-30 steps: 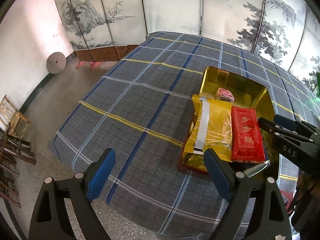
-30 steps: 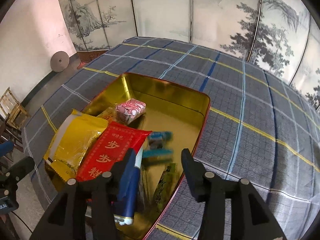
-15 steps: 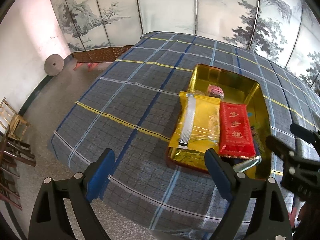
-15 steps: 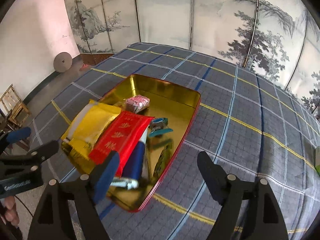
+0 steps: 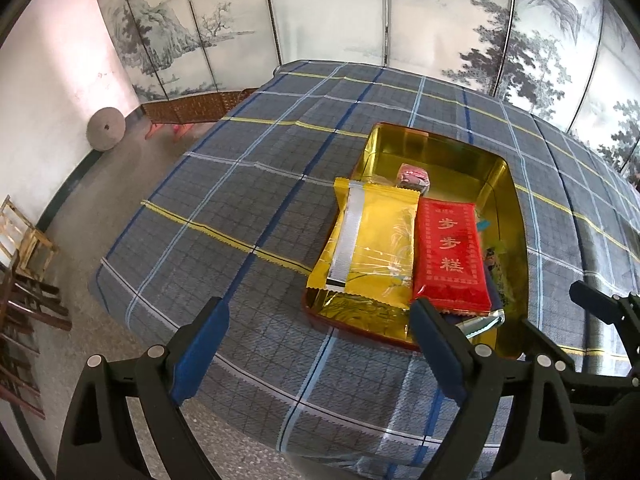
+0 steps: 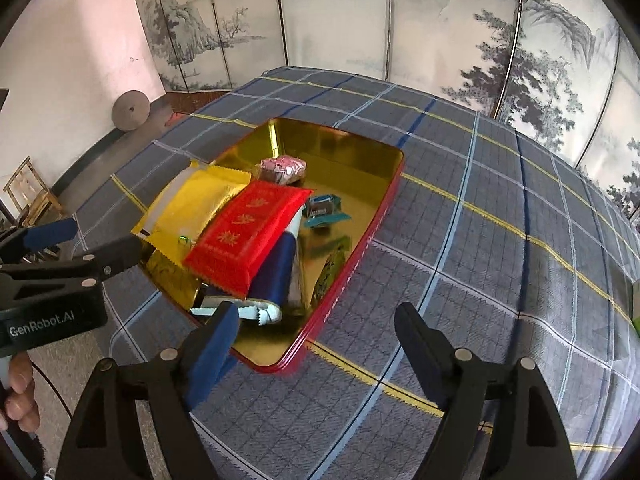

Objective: Organize snacks
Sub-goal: 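Withdraw the open right gripper from the tin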

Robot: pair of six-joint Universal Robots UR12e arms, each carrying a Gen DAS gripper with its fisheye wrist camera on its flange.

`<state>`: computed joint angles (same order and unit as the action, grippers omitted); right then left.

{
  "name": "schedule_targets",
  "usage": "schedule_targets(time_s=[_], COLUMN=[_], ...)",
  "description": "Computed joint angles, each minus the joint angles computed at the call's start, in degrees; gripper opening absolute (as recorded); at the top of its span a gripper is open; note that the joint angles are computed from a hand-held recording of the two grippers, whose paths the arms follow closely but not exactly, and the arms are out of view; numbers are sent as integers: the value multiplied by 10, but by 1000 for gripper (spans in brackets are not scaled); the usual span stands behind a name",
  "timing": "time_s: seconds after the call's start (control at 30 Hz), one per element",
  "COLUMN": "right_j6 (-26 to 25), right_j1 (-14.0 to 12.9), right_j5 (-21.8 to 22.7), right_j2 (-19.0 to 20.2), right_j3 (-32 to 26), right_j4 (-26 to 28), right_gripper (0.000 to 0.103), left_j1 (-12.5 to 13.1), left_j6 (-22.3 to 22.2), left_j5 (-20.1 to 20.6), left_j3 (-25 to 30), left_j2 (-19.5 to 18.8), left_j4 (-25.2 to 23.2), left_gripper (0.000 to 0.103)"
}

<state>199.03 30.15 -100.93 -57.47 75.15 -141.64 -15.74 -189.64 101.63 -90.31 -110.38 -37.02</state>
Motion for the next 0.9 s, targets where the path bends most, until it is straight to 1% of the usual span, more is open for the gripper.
schedule_targets(time_s=[0.3,0.5,0.67,0.8,0.9], right_j6=[-2,-4,-7,-7,-8], right_j1=[-1,-1,-1,-1,0], right_j5=[1,3,3,2,0], right_j2=[-2,-2,-2,-1,-1], right_j3=[2,3,3,2,2], right_j4=[6,9,9,10,9], right_gripper=[82,82,82,82,82], left_j1=[-7,-6,-6,-4,-4], left_j6=[9,7,10,10,13], left_j5=[-1,-7,-5,-14,-12], left_j3=[8,11,9,7,8], left_j2=[-4,-4,-4,-3,-3], left_j4=[-7,-16,-10,-8,-9], left_gripper=[90,90,90,90,90])
